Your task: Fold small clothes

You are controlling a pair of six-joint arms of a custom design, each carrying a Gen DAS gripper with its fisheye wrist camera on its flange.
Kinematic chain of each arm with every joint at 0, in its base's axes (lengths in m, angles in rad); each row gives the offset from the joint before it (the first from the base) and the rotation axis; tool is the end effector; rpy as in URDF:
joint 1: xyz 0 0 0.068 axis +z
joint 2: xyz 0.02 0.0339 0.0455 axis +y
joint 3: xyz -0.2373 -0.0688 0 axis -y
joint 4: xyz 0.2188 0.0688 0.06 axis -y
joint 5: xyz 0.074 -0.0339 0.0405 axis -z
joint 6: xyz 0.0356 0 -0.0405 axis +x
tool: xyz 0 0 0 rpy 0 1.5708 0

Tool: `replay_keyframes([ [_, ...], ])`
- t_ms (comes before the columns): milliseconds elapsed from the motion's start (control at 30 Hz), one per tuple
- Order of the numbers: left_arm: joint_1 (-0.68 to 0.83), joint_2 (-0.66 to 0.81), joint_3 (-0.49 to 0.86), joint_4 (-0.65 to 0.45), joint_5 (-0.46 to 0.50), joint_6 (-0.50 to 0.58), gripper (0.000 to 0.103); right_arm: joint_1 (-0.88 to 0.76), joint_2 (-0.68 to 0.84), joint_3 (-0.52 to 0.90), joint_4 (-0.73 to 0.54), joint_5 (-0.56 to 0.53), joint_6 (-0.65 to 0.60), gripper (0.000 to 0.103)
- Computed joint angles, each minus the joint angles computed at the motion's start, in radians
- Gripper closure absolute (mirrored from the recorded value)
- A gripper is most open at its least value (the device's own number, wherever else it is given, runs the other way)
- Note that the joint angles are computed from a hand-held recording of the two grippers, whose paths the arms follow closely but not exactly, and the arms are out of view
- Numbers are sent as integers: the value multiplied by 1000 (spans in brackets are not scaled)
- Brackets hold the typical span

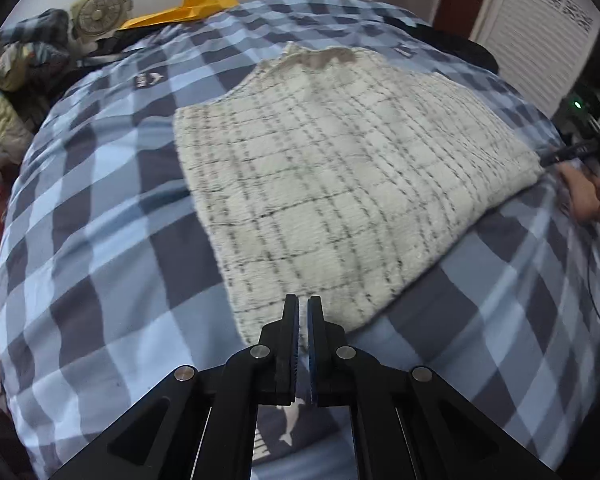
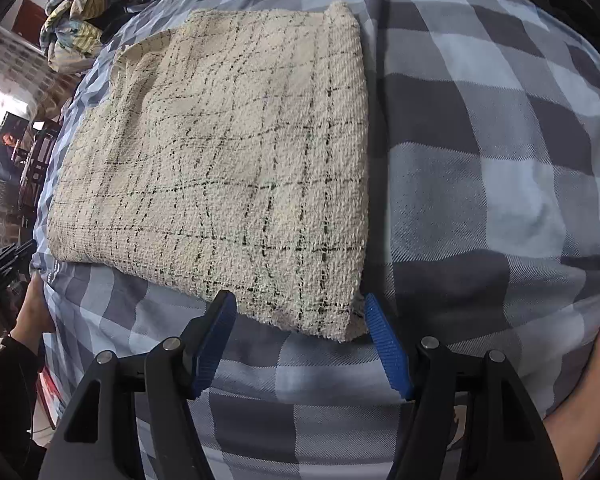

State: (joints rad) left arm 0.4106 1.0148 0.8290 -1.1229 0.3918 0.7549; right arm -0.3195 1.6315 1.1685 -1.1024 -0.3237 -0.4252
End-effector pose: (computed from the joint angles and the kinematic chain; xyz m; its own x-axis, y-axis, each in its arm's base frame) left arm 0.1416 0.0468 0.2304 -0.8356 0.3269 -0.4414 0.4042 0.9101 -0.0911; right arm 0.2481 -0.0701 0.1986 -0.9870 -0.0854 -0.1361 -0.1218 0.9500 0.2875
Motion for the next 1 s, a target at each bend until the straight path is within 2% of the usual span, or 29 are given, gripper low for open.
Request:
replay_keyframes([
  [100,3,-59,-18,11,-21,39,101,3,-1,-1,-4,6,-7,40],
  [167,24,-75,-5,-27,31,97,101,5,-3,-1,-4,3,-10,40],
  [233,30,-66,40,-112,114,126,101,1,-8,4,-8,-17,-9,40],
  [300,-27,-77,76,-163,144,91,101,6,-21,11,-16,-35,27,40],
  [400,-231,-136,128,-154,119,-119,101,60,-79,22,-25,-56,194,40],
  [467,-361,-145,177,-134,120,-275,101,165,-162,11,23,-82,403,40],
  [500,-449,-145,206,-116,106,-361,101,202,-181,9,44,-86,468,39],
  [533,-503,-148,227,-110,102,-405,101,281,-200,13,83,-118,598,40],
  [567,-547,-154,242,-102,94,-439,101,319,-194,20,104,-150,662,40],
  [600,-596,-161,256,-94,82,-475,101,399,-177,36,144,-195,782,40],
  [667,-647,-170,281,-93,81,-513,101,514,-148,48,239,-226,959,40],
  [767,-650,-171,314,-112,120,-535,101,652,-111,48,425,-189,1156,40],
  [900,-601,-178,326,-148,164,-505,101,771,-85,32,595,-85,1268,40],
  [1000,-571,-193,307,-158,160,-483,101,811,-95,-14,701,-95,1337,40],
])
